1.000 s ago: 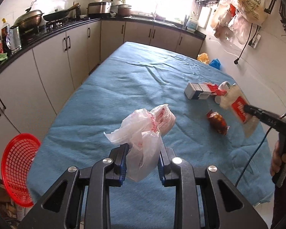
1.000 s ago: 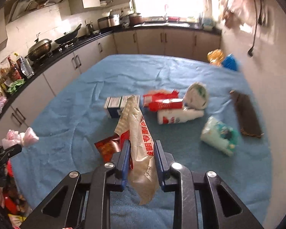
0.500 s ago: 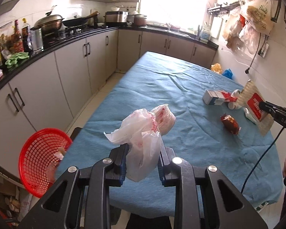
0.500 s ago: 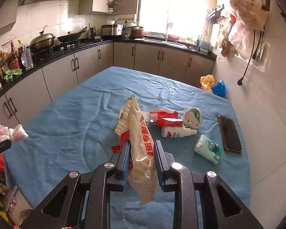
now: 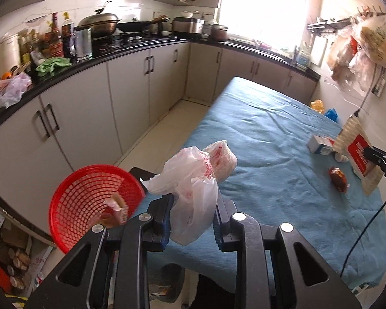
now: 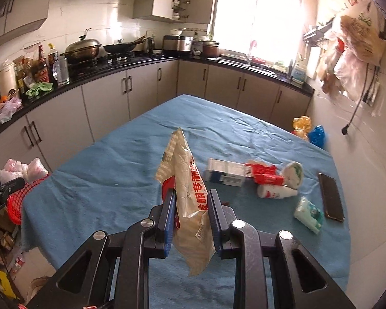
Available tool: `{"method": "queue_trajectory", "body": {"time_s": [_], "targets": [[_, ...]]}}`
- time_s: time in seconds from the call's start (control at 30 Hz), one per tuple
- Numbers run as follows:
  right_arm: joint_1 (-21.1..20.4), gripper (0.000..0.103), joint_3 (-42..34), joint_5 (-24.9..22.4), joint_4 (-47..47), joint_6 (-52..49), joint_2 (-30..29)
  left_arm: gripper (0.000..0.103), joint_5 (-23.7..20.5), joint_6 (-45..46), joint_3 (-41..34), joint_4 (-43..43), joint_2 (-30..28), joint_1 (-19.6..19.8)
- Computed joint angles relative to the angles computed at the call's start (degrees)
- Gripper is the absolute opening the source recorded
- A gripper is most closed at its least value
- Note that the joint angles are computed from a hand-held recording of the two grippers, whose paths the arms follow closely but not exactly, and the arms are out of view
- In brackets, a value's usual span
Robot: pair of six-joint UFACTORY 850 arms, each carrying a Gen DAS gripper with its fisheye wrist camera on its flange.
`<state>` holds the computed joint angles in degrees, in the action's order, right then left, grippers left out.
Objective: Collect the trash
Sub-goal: 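Carry both bags to the red basket and open both grippers to drop them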
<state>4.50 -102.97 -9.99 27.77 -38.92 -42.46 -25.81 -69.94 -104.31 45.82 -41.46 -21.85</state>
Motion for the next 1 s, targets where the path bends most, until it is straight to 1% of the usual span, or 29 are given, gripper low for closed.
{"method": "queue_trajectory", "body": {"time_s": [0.33,0.47,0.53,0.8,0.9,1.0], "targets": [[3.5,0.027,-4.4,-3.2,-0.2,-1.3,-3.4,0.025,0.4,-7.1,6.4,3.2,3.0,2.7],[4.8,0.027,-6.4,-4.9,1.1,-3.1,-4.9,0.025,0.8,-9.5,9.2,3.9,4.1,4.1],[5.5,0.027,-7.7,-6.3,3.3,-5.3,-5.7,0.025,1.0,-10.5,10.4,4.0,4.6,4.9],[7.6,0.027,-14.8,-15.5,15.1,-14.3,-10.2,0.025,1.4,-16.2,15.8,6.4,6.9,7.9],[9.0,0.027,-18.3,-19.1,16.8,-15.3,-12.5,0.025,1.1,-16.6,17.2,5.7,7.2,8.9],[10.5,0.027,-23.9,-24.3,17.4,-14.4,-16.2,0.025,1.0,-16.9,18.2,5.2,7.4,9.7]]}}
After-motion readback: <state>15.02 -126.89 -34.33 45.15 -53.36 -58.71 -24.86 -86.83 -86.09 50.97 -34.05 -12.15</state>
